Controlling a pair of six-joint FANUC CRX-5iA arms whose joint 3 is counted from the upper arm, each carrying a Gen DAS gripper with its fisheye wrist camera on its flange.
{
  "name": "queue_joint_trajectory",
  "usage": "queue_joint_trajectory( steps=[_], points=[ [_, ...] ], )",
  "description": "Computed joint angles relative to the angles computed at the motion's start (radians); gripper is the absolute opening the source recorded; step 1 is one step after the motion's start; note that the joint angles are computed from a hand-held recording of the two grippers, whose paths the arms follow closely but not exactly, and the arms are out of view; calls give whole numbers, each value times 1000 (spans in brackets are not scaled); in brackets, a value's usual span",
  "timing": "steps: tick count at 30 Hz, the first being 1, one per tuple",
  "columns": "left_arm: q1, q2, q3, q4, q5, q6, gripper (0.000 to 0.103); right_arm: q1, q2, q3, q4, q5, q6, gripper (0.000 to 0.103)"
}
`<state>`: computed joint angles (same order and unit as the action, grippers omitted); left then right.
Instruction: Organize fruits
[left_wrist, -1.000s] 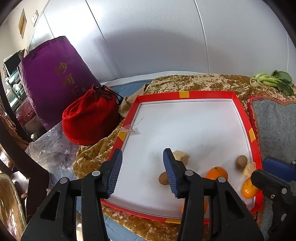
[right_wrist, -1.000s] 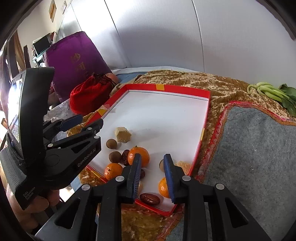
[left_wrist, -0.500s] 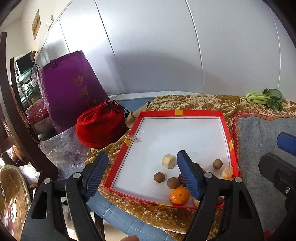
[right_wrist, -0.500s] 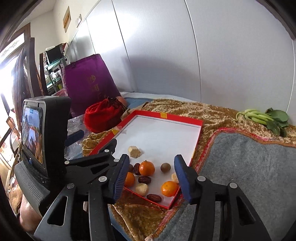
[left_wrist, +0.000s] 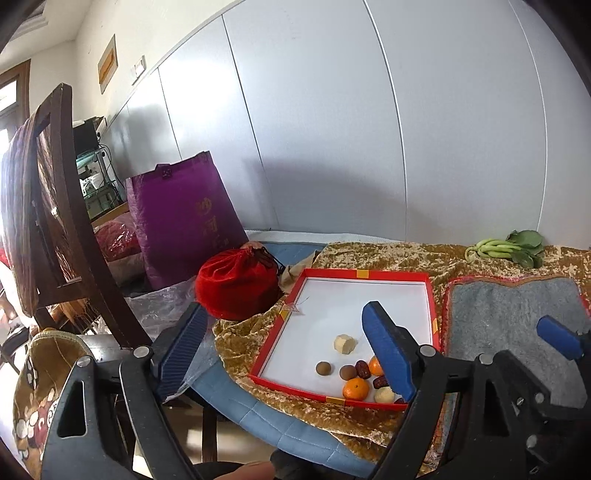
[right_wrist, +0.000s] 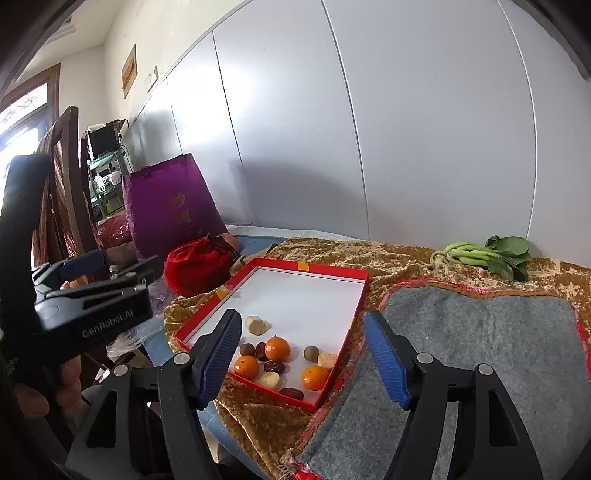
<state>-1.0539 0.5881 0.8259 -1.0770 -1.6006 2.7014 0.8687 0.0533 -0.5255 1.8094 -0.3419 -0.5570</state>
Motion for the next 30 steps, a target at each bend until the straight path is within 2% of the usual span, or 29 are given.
queue_joint_trajectory(
  steps=[2, 7, 11, 15, 24, 30],
  points=[
    [-16, -12, -7, -20, -4, 10, 90, -8, -16, -21, 95, -5, -83, 76],
    [-53, -27, -8, -81, -53, 49, 103, 14, -34, -48, 169, -69, -131, 84],
    [-75, -37, -12, -120, -81, 67, 103, 57, -29, -54, 156, -168, -87, 89],
    [-81, -41, -12, -131, -98, 76, 103, 71, -26, -52, 153, -188, -58, 90],
    [-69, -51, -29, -108, -109, 103, 103, 58, -48, -68, 257, -209, -138, 93],
    [-62, -60, -46, -88, -103, 120, 103, 89, -37, -61, 199, -241, -76, 93]
  ],
)
